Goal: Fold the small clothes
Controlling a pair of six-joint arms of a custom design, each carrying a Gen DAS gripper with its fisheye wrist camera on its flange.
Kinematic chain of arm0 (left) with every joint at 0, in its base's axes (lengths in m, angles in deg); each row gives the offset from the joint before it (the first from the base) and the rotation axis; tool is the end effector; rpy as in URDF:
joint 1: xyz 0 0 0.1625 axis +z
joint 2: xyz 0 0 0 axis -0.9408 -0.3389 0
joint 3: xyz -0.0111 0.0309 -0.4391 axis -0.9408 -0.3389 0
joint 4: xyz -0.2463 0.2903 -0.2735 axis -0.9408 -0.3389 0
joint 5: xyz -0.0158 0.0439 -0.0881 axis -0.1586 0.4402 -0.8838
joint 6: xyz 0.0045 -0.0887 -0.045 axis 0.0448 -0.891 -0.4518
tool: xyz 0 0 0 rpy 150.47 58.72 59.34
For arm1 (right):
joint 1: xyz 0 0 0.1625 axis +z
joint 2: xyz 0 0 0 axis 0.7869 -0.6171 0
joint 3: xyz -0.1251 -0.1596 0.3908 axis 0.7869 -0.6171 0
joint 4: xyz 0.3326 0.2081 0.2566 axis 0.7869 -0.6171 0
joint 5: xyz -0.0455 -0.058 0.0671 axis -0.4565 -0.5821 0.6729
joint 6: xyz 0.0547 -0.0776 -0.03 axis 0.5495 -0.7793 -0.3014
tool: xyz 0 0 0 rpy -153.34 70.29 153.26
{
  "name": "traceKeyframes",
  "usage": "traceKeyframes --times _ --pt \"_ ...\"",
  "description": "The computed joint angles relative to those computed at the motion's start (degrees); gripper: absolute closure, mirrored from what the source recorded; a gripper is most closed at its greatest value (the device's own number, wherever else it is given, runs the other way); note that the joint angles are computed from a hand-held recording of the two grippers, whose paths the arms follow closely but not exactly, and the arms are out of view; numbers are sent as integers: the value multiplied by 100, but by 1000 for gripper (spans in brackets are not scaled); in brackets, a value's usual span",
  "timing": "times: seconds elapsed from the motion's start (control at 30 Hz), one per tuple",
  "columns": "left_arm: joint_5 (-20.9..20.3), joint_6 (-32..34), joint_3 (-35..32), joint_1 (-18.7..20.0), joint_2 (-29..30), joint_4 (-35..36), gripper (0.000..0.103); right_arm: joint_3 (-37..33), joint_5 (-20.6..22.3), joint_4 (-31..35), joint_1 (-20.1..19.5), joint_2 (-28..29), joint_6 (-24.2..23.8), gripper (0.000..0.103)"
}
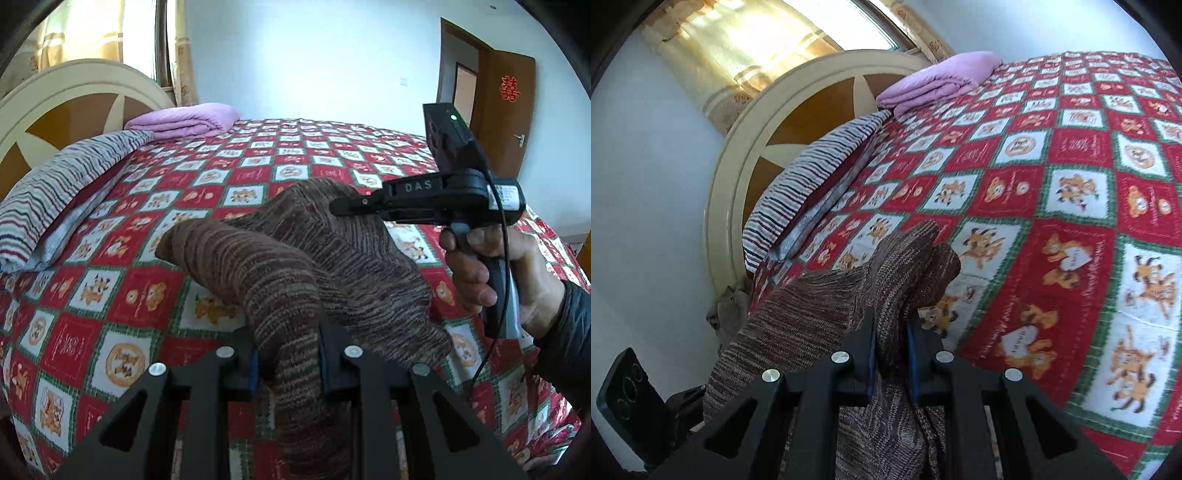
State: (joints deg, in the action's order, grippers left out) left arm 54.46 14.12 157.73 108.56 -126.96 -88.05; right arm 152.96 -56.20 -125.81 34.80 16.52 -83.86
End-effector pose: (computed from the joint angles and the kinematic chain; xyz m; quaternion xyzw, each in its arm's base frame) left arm -0.3251 -0.5464 -0.0078 0.0258 0.8208 -0.4243 0.3817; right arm 0.1031 -0.8198 0.1941 -0.3787 0.9215 -0.0261 0.0818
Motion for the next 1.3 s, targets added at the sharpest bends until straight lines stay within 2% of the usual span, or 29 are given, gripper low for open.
traceKeyframes --times 0.27,0.63,0.7,0.87,1.03,1.1,1.17,1.23,1.27,1.3 --pt "-218 -645 205 100 -77 358 79 35 -184 -81 21 152 78 89" --pt "-361 -979 244 229 -2 573 74 -40 -310 -228 -17 292 179 89" --pt "-358 -1053 233 262 4 677 67 -39 -360 -297 -26 321 206 89" --pt "-307 -1077 212 285 67 718 60 -106 -481 -376 -92 445 368 89" --pt "-196 -1307 193 291 77 975 44 -160 -523 -430 -140 506 400 89" --pt "-201 -1345 211 287 59 1002 43 -122 -504 -491 -140 479 399 89" --pt "-129 -1584 176 205 -8 1455 43 32 -470 -706 -141 366 347 86" --pt "226 -1941 152 71 -81 2082 41 262 -318 -954 -158 153 232 86" --pt "464 -2175 150 -3 -135 2432 36 404 -153 -1052 -177 3 114 86" --pt "731 -2590 135 -65 -214 2959 20 557 -1 -1110 -189 -168 -28 86"
